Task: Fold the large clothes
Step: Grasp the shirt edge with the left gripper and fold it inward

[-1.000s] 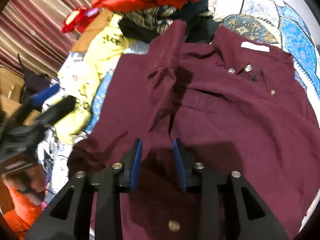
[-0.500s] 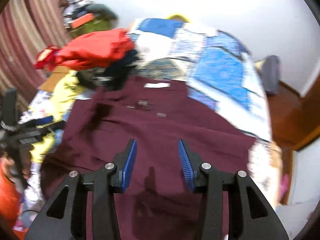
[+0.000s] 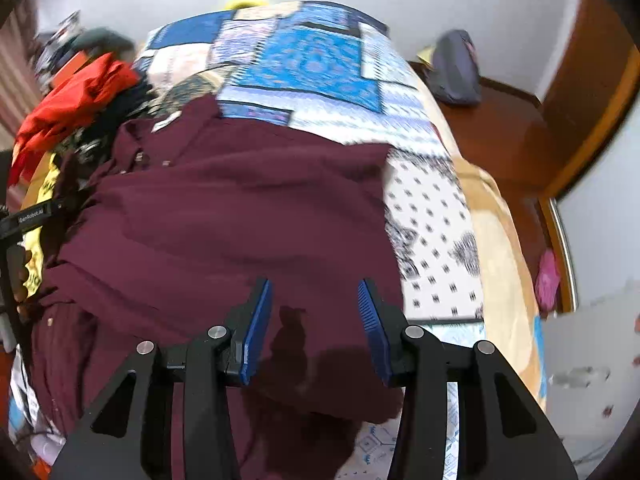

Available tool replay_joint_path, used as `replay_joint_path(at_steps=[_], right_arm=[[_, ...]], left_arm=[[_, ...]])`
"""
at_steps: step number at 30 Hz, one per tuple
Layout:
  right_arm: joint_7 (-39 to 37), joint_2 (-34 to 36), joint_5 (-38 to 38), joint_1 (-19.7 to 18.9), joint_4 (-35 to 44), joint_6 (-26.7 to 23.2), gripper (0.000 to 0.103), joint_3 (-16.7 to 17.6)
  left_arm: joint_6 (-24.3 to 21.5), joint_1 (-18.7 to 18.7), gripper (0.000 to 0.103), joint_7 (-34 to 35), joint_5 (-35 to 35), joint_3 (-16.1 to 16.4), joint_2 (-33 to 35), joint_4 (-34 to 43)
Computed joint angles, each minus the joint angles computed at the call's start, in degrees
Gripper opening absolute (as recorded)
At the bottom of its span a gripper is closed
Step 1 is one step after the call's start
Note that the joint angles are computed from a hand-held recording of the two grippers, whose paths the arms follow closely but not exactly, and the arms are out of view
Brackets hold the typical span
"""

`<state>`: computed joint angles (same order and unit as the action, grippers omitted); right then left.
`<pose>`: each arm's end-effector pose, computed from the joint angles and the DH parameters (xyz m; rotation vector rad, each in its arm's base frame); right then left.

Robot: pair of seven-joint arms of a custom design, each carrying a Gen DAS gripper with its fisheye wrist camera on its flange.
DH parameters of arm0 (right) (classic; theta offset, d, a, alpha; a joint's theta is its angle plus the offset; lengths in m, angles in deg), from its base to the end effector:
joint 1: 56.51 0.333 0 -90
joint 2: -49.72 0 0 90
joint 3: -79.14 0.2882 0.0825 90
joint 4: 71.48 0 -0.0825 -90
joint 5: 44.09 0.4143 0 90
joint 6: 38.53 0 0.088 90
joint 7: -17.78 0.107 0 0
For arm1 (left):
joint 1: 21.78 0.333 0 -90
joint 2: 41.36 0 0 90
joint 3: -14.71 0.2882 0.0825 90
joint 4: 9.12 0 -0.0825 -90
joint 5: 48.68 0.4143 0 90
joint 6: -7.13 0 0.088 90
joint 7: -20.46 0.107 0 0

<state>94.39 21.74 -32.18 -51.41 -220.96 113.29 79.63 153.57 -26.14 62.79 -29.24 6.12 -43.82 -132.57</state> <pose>0.4620 0.0395 0.4317 -2.0369 1.7092 -0.4160 0.5765 -0.1379 0.4221 -2.2571 1.5571 -0.5032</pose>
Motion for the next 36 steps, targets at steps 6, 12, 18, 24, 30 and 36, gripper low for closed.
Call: replay_joint_path(at_steps=[6, 12, 18, 24, 30, 36], right_arm=[[2.4, 0.9, 1.5, -1.9, -1.2, 0.1, 0.041, -1.3], [1.5, 1.3, 4.4, -1.2, -2.0, 1.5, 0.041, -2.8], [1.5, 1.7, 6.0, -0.4, -1.8, 2.6, 0.041, -2.4], [1.0, 0.7, 6.0, -0.1, -1.4, 2.9, 0.041, -2.0], [0.0, 0.3, 8.3, 1.4, -0.6, 3.4, 0.041, -2.9], [0.5, 3.5, 7.3, 1.7, 0.5, 1.3, 0.041, -1.4]], left_arm=[[5.8, 0.8, 0.086, 3.3, -9.6, 1.6, -3.4, -6.1], [12.4, -4.5, 0.060, 22.9, -36.1, 8.7, -9.9, -15.6], [13.1, -2.9, 0.014, 28.1, -40.0, 6.8, -11.1, -17.0], [17.2, 2.5, 0.009, 17.8, -17.7, 0.6, -16.1, -16.4], [20.3, 3.6, 0.009, 16.1, -8.5, 0.3, -20.5, -15.1], [14.3, 2.0, 0.010, 18.3, -8.4, 3.7, -19.4, -15.6]])
